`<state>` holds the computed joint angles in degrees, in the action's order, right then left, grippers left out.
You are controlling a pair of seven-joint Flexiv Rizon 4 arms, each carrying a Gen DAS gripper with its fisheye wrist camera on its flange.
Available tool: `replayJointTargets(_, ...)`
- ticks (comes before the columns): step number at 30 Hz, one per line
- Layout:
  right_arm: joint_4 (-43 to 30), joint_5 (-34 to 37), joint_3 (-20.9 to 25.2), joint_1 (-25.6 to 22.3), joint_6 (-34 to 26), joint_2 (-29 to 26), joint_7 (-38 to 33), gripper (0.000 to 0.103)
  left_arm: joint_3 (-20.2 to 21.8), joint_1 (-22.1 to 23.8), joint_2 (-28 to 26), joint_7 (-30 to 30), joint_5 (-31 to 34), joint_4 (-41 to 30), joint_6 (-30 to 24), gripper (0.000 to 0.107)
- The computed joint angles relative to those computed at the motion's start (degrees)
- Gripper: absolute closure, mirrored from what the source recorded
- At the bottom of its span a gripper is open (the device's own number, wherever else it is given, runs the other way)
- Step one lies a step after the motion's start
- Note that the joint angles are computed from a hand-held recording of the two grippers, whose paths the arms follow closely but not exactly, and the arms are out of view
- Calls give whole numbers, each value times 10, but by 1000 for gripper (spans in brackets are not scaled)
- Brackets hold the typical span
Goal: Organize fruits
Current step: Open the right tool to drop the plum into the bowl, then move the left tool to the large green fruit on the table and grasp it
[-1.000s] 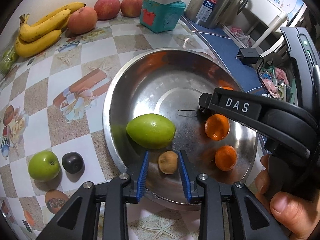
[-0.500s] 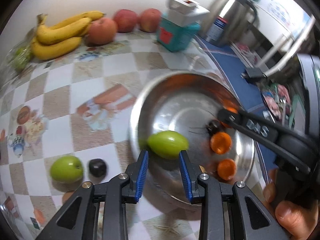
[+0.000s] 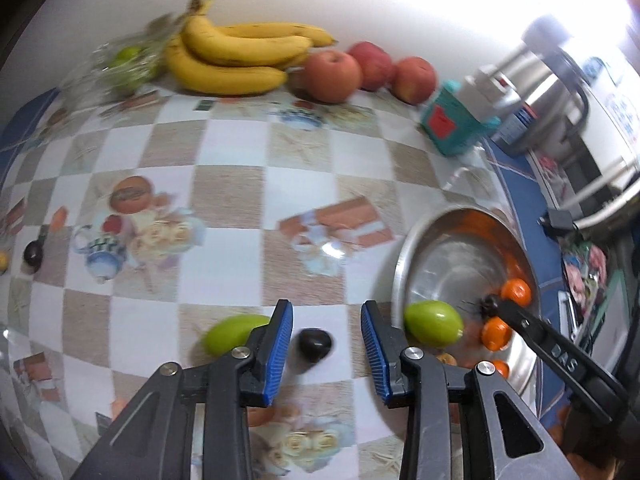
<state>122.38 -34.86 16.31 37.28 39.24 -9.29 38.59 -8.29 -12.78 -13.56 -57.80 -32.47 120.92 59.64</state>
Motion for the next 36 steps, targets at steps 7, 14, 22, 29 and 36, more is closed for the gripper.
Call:
replayJointTargets(7, -27, -3, 0, 10, -8, -13, -25, 70, 17, 19, -1, -32, 8, -8, -15, 67)
replayJointTargets(14, -46, 2, -3, 16, -19, -26, -49, 55, 31, 27, -2, -70, 49, -12, -4, 40)
replayJointTargets(22, -52, 3, -7, 19, -15, -35, -64, 21, 35, 32, -10, -104, 97, -20, -11, 7)
replayJointTargets(29, -58, 13, -8, 21, -18, -41, -83, 12, 33, 36, -13, -108, 101, -19, -9, 4)
replayJointTargets(36, -61, 8, -10, 24, -23, -44, -91, 11, 38, 39, -18, -127, 113, -22, -10, 4)
